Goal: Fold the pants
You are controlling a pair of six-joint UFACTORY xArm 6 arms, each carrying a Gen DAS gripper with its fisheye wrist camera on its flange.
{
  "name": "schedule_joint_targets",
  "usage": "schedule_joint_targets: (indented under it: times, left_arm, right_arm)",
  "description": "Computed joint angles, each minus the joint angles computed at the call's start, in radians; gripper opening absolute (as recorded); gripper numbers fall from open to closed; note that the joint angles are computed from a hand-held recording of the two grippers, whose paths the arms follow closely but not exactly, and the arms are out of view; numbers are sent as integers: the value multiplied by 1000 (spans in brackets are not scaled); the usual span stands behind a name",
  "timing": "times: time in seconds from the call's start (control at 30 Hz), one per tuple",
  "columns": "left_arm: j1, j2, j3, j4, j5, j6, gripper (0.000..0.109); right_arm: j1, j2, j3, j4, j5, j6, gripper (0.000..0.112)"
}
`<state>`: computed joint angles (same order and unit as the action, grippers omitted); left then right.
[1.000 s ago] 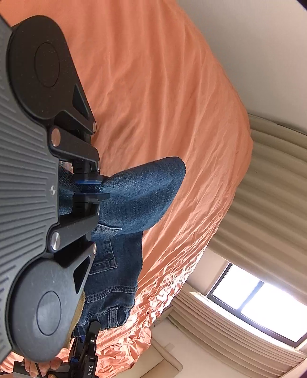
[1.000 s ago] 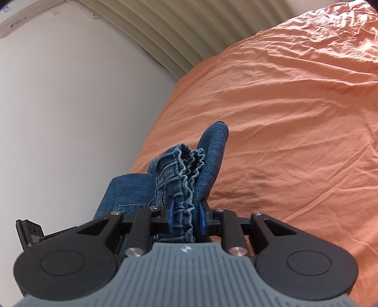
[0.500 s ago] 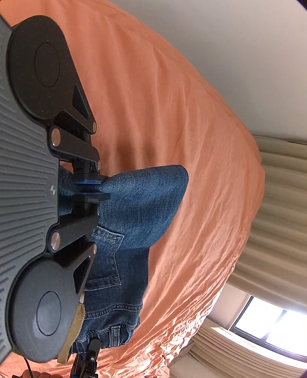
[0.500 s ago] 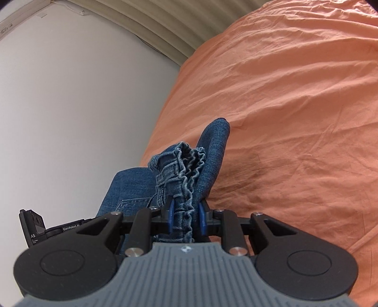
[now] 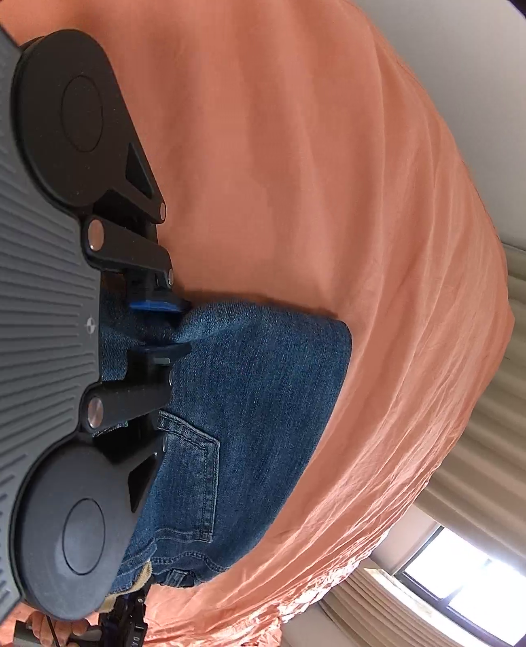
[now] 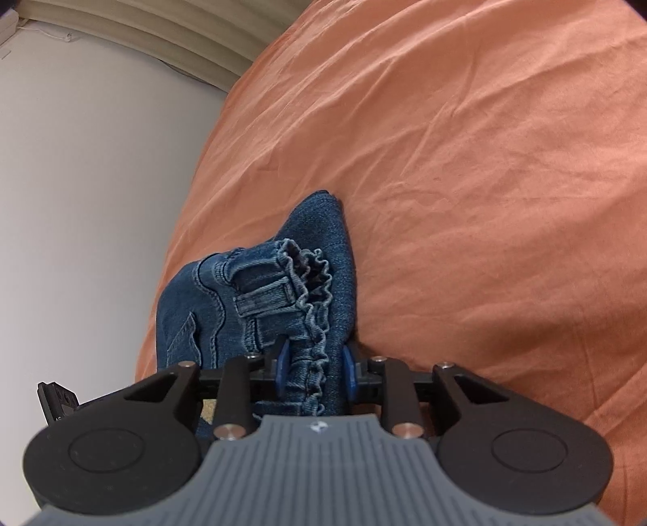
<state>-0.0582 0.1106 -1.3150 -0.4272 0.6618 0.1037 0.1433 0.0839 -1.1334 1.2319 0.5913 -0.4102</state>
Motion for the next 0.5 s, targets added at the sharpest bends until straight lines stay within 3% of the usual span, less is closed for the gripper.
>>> schedule_joint_targets:
  times: [0.2,0.33,0.4,0.5]
  left_arm:
    - [5,-76,26,224,76,-92,25]
    - [-20,-140,50,505,155,-248,14]
    - [-25,-203,108,528,133,-257,14]
    - [-38,-319,216,467,27,-242,14]
  right_arm:
    - [18,-29,-28,-234,-11,143,38]
    - [47,-111,32,-501,-98,271,40]
    - [61,-168,78,-627,-143,334,39]
    - [94,-268,158,-718,-228,316,34]
